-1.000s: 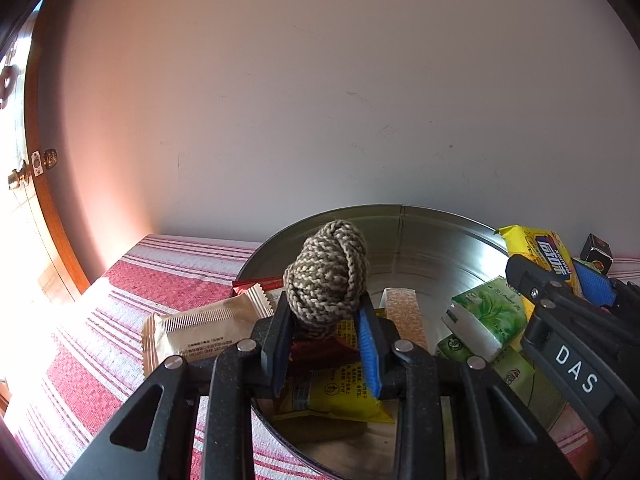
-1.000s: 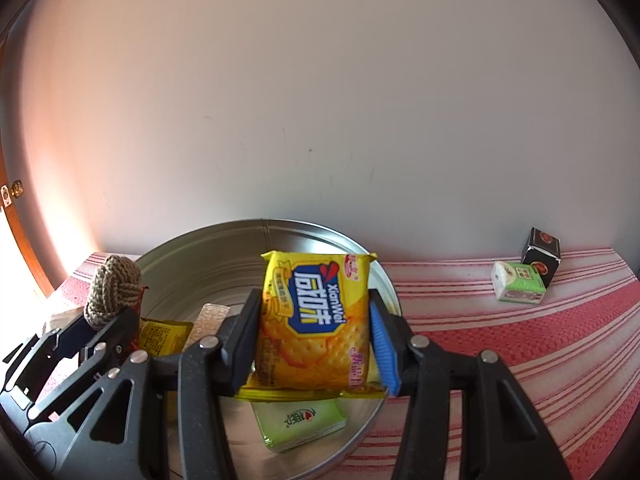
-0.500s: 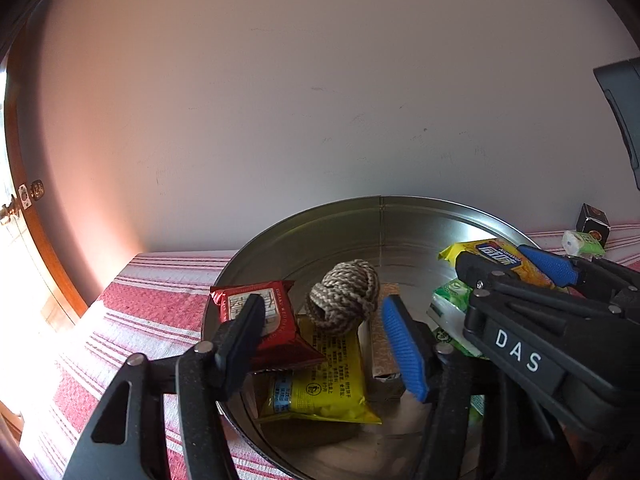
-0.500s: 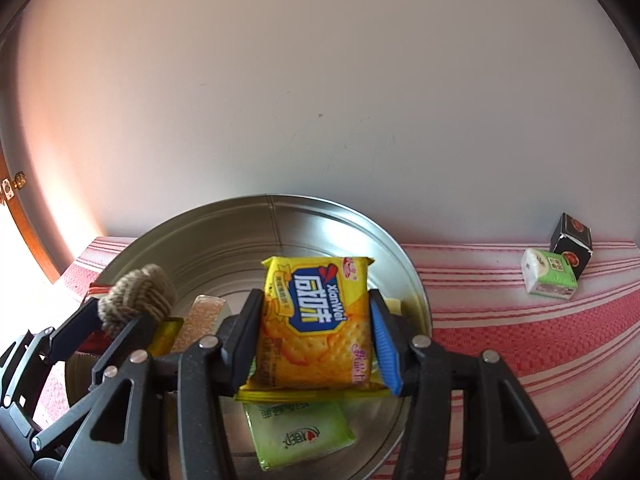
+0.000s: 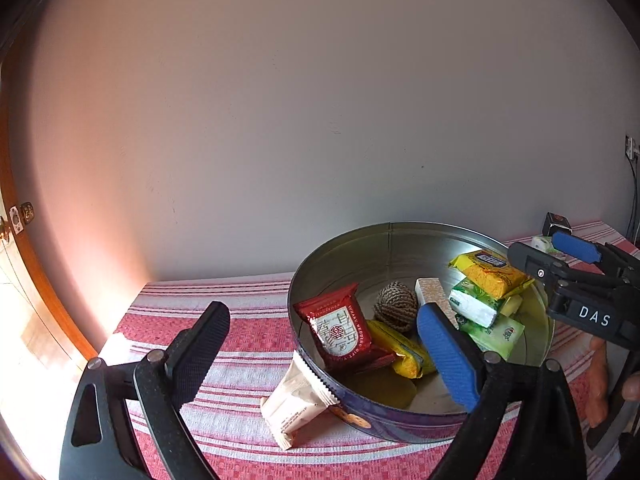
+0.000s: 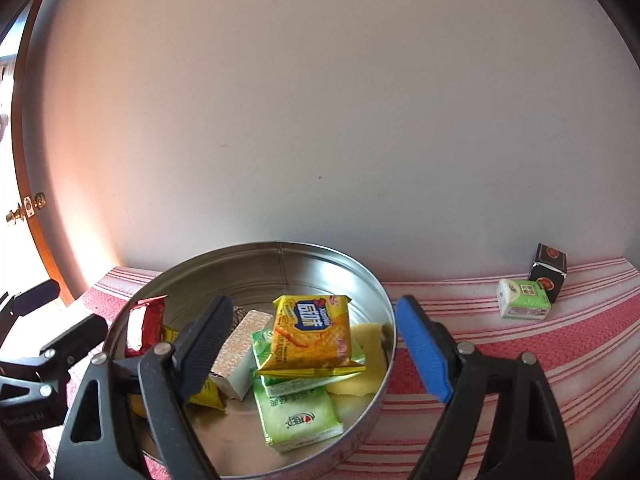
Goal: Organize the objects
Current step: 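Open the left tool to drop the rope ball into the tin while the right tool releases the cracker packet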
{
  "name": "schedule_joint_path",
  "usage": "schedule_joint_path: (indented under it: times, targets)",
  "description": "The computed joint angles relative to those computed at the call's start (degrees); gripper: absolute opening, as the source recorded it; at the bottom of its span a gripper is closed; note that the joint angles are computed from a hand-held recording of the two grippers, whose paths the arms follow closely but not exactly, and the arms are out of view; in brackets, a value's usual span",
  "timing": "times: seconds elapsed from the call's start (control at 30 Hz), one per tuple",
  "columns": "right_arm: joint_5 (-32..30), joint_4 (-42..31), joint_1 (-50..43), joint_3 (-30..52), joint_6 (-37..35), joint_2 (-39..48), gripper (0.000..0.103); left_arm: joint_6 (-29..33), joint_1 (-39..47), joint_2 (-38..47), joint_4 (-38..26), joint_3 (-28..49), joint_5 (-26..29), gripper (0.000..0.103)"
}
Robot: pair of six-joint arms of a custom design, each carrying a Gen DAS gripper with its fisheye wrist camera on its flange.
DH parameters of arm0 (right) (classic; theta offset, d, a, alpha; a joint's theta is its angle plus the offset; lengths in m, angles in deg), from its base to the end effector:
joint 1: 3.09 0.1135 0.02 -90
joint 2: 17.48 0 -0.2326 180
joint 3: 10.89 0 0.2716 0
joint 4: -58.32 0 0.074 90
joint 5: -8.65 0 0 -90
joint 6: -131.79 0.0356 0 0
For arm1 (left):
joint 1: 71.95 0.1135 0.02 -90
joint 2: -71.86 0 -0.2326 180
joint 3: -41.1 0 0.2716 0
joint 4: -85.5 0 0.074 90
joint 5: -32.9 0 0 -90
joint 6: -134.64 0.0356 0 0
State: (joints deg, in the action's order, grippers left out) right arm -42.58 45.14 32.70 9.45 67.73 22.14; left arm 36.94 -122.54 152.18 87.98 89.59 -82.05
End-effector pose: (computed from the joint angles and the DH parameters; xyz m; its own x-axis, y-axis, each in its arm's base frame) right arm 0.1615 0.0890 0.1175 -0.4035 0.1296 -0.9058 0.1658 0.9839 0.0669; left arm 0.2048 -0.2256 0.1475 -0.3710 0.2601 -0.8915 0.4212 0.9027 0.0881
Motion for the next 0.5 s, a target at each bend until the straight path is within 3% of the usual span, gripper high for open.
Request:
schedule_joint_path:
  times: [0.1, 0.23, 0.5]
  targets:
    - [3.49, -7.22, 3.30, -2.19, 2.14, -7.82, 0.085, 5.77, 3.91, -3.48, -0.64, -4.69, 6.32, 0.096]
    - [6.97, -15.13, 6.98, -3.17, 5.48, -13.64, 0.085, 12.50, 10.62, -0.98, 0.81, -5.97, 12.77, 0.096]
    - [14.93, -29.00, 15.15, -3.50, 12.99, -21.38, 0.085, 14.31, 9.10, 11.75, -2.12, 0.75, 6.35, 0.096]
